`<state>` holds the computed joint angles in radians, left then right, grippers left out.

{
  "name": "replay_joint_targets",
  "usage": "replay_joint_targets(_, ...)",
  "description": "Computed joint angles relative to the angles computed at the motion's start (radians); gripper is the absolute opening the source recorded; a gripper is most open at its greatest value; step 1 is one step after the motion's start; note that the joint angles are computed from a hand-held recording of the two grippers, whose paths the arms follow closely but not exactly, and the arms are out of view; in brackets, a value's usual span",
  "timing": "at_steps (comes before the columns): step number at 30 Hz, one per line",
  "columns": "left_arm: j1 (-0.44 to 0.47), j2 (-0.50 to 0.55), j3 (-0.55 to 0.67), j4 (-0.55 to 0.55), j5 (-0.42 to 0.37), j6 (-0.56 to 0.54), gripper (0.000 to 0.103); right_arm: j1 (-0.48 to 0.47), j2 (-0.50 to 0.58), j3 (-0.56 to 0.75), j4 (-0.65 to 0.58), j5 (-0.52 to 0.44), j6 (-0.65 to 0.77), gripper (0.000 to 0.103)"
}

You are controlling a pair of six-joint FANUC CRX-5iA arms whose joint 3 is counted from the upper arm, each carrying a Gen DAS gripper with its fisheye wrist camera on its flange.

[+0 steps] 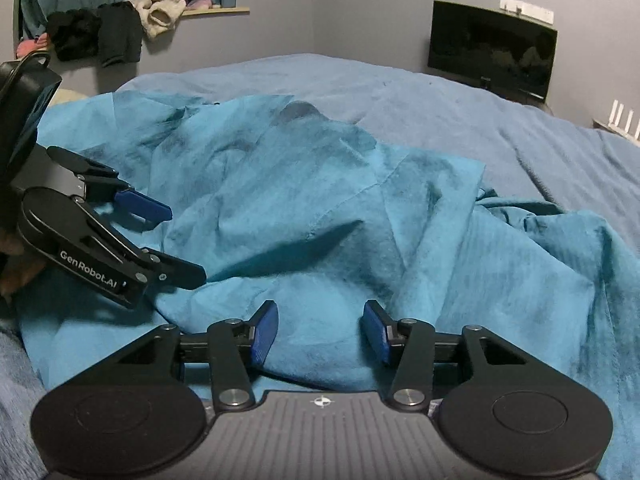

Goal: Fold large clothes

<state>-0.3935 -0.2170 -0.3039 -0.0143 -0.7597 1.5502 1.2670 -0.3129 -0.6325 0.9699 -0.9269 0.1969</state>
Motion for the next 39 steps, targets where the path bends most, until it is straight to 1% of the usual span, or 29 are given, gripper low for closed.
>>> replay_joint_targets(2,-0.005,-0.003,-0.005,-0.011,0.012,0.01,0.088,-0.012,-0.008,-0.008,0.002,0.016,-0.021,0.048)
replay_joint_targets(4,-0.008,-0.015,-0.016,-0.03,0.023,0.019,0.089,-0.047,0.005,-0.019,0.02,0.054,-0.032,0.048)
replay_joint_targets(6,-0.018,-0.025,-0.018,-0.051,0.036,0.038,0.089,-0.046,0.0,-0.031,0.047,0.058,-0.065,0.048)
replay_joint_targets(8,-0.053,-0.058,-0.008,-0.126,0.035,0.111,0.089,-0.052,-0.028,-0.054,0.065,0.081,-0.147,0.049)
replay_joint_targets(10,-0.094,-0.094,0.003,-0.198,0.026,0.18,0.089,-0.028,-0.084,-0.079,0.085,0.067,-0.26,0.054)
replay_joint_targets(11,-0.105,-0.114,-0.001,-0.197,0.027,0.184,0.089,-0.009,-0.112,-0.09,0.097,0.043,-0.326,0.058)
replay_joint_targets(12,-0.106,-0.132,-0.01,-0.168,0.031,0.161,0.089,0.021,-0.137,-0.091,0.096,0.002,-0.381,0.065)
replay_joint_targets(14,-0.089,-0.167,-0.056,-0.023,0.057,0.035,0.089,0.084,-0.171,-0.085,0.082,-0.093,-0.459,0.073)
replay_joint_targets(15,-0.099,-0.173,-0.064,0.006,0.056,-0.005,0.089,0.112,-0.186,-0.083,0.072,-0.13,-0.482,0.073)
replay_joint_targets(16,-0.128,-0.163,-0.048,-0.017,0.037,-0.021,0.089,0.142,-0.201,-0.077,0.053,-0.165,-0.496,0.073)
replay_joint_targets(18,-0.199,-0.122,0.005,-0.125,-0.024,0.004,0.089,0.209,-0.226,-0.058,-0.001,-0.245,-0.542,0.072)
replay_joint_targets(20,-0.232,-0.08,0.033,-0.166,-0.08,0.01,0.088,0.282,-0.262,-0.054,-0.043,-0.31,-0.625,0.073)
replay_joint_targets(22,-0.235,-0.052,0.041,-0.17,-0.108,0.008,0.089,0.361,-0.3,-0.07,-0.052,-0.373,-0.713,0.078)
replay_joint_targets(23,-0.228,-0.039,0.044,-0.159,-0.12,-0.002,0.089,0.41,-0.315,-0.072,-0.057,-0.427,-0.76,0.083)
replay_joint_targets(24,-0.22,-0.029,0.046,-0.146,-0.127,-0.012,0.09,0.454,-0.33,-0.077,-0.056,-0.476,-0.804,0.084)
replay_joint_targets(26,-0.212,-0.022,0.043,-0.137,-0.129,-0.018,0.091,0.545,-0.365,-0.094,-0.044,-0.562,-0.901,0.083)
replay_joint_targets(27,-0.213,-0.018,0.046,-0.14,-0.133,-0.016,0.091,0.58,-0.37,-0.094,-0.041,-0.599,-0.934,0.08)
replay_joint_targets(29,-0.213,-0.017,0.043,-0.142,-0.13,-0.015,0.092,0.655,-0.372,-0.081,-0.047,-0.684,-0.978,0.08)
replay_joint_targets(31,-0.209,-0.017,0.04,-0.137,-0.127,-0.018,0.092,0.698,-0.366,-0.064,-0.067,-0.735,-1.007,0.079)
replay_joint_targets(34,-0.201,-0.016,0.036,-0.123,-0.118,-0.024,0.092,0.716,-0.35,-0.036,-0.101,-0.789,-1.021,0.077)
replay_joint_targets(36,-0.192,-0.018,0.03,-0.11,-0.111,-0.032,0.093,0.702,-0.343,-0.02,-0.131,-0.786,-1.003,0.075)
replay_joint_targets(38,-0.186,-0.026,0.02,-0.1,-0.104,-0.037,0.093,0.676,-0.333,-0.009,-0.155,-0.768,-0.981,0.076)
replay_joint_targets(39,-0.181,-0.029,0.016,-0.092,-0.101,-0.043,0.093,0.661,-0.332,-0.007,-0.161,-0.753,-0.968,0.077)
